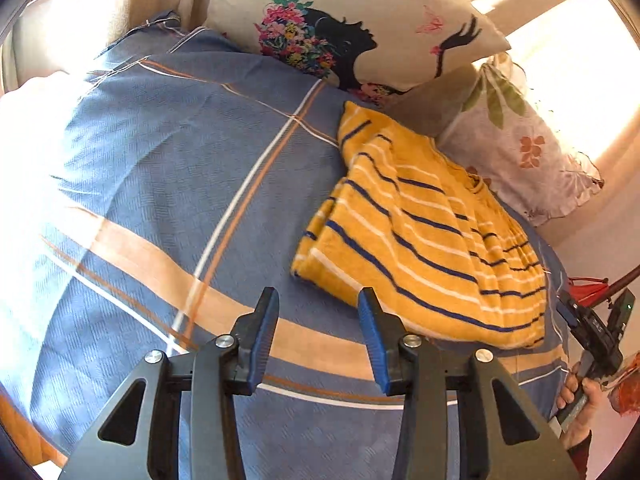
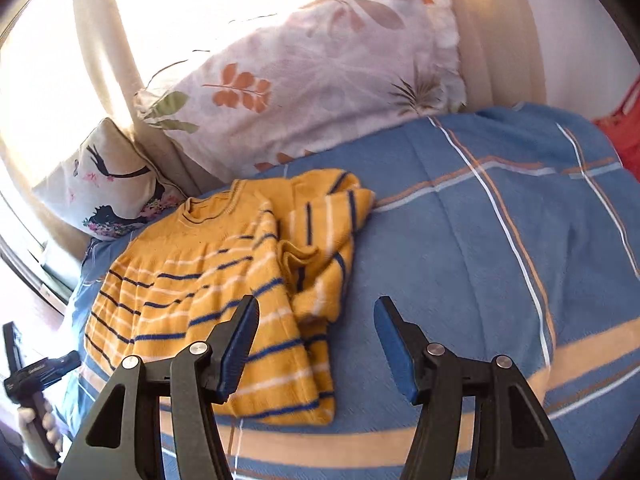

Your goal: Fold small clothes

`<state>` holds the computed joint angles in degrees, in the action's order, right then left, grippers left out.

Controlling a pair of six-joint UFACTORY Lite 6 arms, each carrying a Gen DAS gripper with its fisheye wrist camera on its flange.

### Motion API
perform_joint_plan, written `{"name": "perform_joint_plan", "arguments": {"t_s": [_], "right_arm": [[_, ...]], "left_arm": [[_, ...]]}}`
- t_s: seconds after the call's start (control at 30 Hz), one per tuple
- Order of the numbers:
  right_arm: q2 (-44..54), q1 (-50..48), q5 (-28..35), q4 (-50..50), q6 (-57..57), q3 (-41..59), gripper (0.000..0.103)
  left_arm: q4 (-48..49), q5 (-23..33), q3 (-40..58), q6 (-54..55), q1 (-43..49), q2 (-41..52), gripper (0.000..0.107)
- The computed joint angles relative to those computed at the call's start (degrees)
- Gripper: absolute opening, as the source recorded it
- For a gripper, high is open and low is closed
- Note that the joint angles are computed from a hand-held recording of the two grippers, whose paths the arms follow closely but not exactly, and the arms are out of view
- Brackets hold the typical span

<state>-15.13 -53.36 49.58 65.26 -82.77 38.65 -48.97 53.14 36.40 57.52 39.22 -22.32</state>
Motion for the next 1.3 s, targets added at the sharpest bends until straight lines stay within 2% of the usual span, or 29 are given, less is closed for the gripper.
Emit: {"name": "perform_joint_plan", "arguments": {"t_s": [0.1, 0.17, 0.2, 0.3, 0.4, 0.5, 0.53, 0.6, 0.63, 0.67, 0.77, 0.83, 0.9, 1.0, 1.07, 1.13, 1.2, 1.27, 1.3], "right_arm": [[5.0, 5.2, -3.2, 3.4, 2.3, 4.3, 0.064], [13.4, 6.3, -0.8, 6.1, 5.8, 10.5, 0.059], [17.0, 7.1, 0.4, 7.3, 7.6, 13.3, 0.052], [28.5, 8.4, 7.0, 8.5, 11.3, 22.0, 0.051], [38.7, 8.7, 12.3, 3.0, 17.9, 28.8, 0.051], [44.5, 3.8, 24.6, -1.9, 13.8, 32.5, 0.051], [44.5, 1.9, 26.2, -4.1, 12.9, 32.9, 0.051], [42.3, -0.6, 22.1, -10.6, 12.8, 33.0, 0.051], [40.2, -1.3, 17.6, -13.5, 12.9, 32.1, 0.045], [38.6, -2.6, 15.6, -14.3, 11.7, 31.2, 0.045], [31.5, -5.9, 9.7, -12.1, 8.5, 27.3, 0.049], [29.2, -6.8, 10.7, -7.4, 6.1, 26.6, 0.049], [27.9, -4.8, 11.0, -3.7, 4.8, 26.3, 0.048], [27.0, 2.9, 6.1, -0.8, 3.4, 25.3, 0.047], [27.8, 9.5, -0.4, -1.2, 2.5, 25.2, 0.047], [26.9, 15.8, -9.4, -3.9, 1.0, 23.4, 0.047], [23.6, 17.5, -14.5, -4.1, -5.2, 18.4, 0.047], [18.6, 15.3, -15.5, -0.3, -15.9, 12.1, 0.051], [16.0, 14.0, -17.4, 1.3, -20.2, 9.1, 0.062]], "left_arm": [[-3.0, 3.6, -3.9, -0.1, -0.7, -5.2, 0.045], [-3.4, 3.8, -5.6, -2.3, -3.7, -8.9, 0.045], [-3.2, 3.0, -6.0, -4.2, -6.0, -10.8, 0.045], [-1.6, 1.9, -8.2, -10.0, -12.4, -18.1, 0.045], [-0.2, 1.8, -9.0, -14.2, -16.8, -21.8, 0.048], [2.2, -1.2, -9.3, -17.5, -21.5, -22.9, 0.053], [2.9, -2.6, -9.3, -18.3, -23.0, -22.4, 0.053], [3.5, -4.9, -9.6, -19.2, -25.3, -21.2, 0.053], [3.8, -5.8, -9.9, -19.7, -26.3, -20.8, 0.053], [4.2, -6.7, -10.3, -20.3, -27.3, -20.7, 0.053], [5.9, -8.7, -11.4, -23.1, -30.3, -21.5, 0.053], [7.7, -10.6, -11.8, -26.4, -33.4, -22.2, 0.053], [9.7, -12.3, -11.9, -30.0, -36.6, -22.4, 0.053], [12.7, -14.3, -11.5, -35.5, -40.1, -21.8, 0.053], [14.0, -14.8, -11.4, -38.3, -41.4, -22.1, 0.053], [15.2, -14.8, -11.2, -40.4, -42.5, -22.6, 0.053], [16.8, -15.2, -11.0, -42.2, -43.7, -22.9, 0.054], [18.2, -16.7, -10.7, -43.8, -44.9, -21.9, 0.055], [17.9, -17.5, -10.6, -43.7, -45.1, -21.0, 0.055]]}}
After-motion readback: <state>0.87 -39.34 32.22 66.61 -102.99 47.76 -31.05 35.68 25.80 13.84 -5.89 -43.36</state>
